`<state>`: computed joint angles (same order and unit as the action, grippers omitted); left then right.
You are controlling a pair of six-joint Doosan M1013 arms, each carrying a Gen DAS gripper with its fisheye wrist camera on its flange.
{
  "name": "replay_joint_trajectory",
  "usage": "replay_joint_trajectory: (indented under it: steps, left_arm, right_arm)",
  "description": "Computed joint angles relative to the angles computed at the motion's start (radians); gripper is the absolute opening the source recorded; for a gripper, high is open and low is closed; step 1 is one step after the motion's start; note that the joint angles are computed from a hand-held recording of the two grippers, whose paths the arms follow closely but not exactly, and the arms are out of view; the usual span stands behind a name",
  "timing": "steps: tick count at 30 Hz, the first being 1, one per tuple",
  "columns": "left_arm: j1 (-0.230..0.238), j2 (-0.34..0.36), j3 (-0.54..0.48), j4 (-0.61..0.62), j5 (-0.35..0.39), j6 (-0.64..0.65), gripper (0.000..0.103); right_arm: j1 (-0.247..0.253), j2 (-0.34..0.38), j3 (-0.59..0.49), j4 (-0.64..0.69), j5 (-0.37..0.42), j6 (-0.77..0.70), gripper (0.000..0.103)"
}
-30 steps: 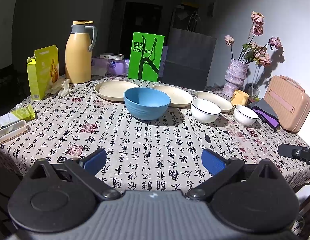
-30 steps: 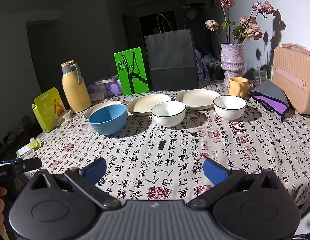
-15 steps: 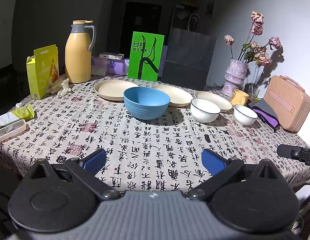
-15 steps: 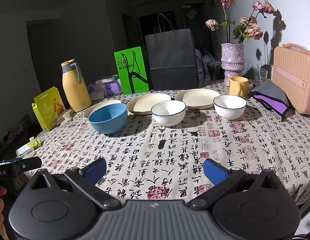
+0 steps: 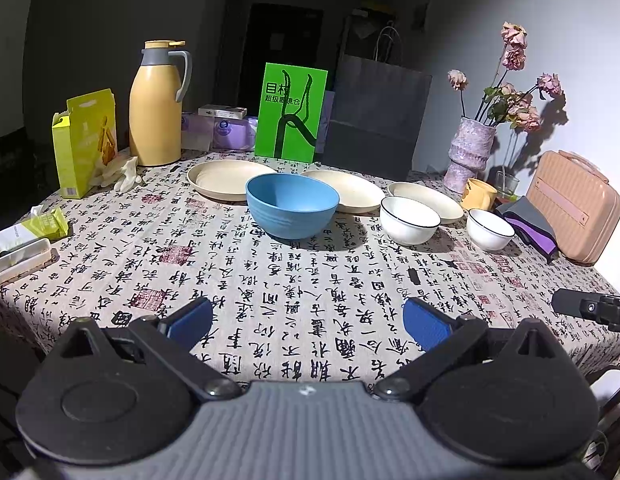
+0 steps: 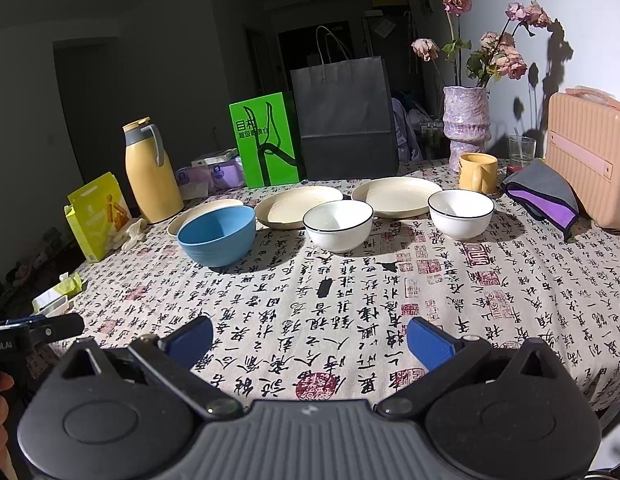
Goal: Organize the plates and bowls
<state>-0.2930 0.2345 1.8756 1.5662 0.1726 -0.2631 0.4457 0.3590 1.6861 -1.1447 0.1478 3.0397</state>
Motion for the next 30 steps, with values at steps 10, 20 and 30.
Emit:
replay_joint_trajectory:
  steps: [10,20,30]
  left_arm:
    - [-0.003,0.000,0.001,0.016,0.003,-0.017,0.103]
    - [-0.006,-0.001,0.001,0.022,0.005,-0.022,0.103]
    - [0.010,0.019,-0.031,-0.023,-0.024,0.026,0.103]
  right_arm:
    - [0.000,0.000,0.000,0.001,0.000,-0.001,0.103]
    - [0.000,0.002,0.000,-0.002,-0.001,-0.001,0.103]
    - [0.004,0.027,-0.036,0.124,0.004,-0.152,0.103]
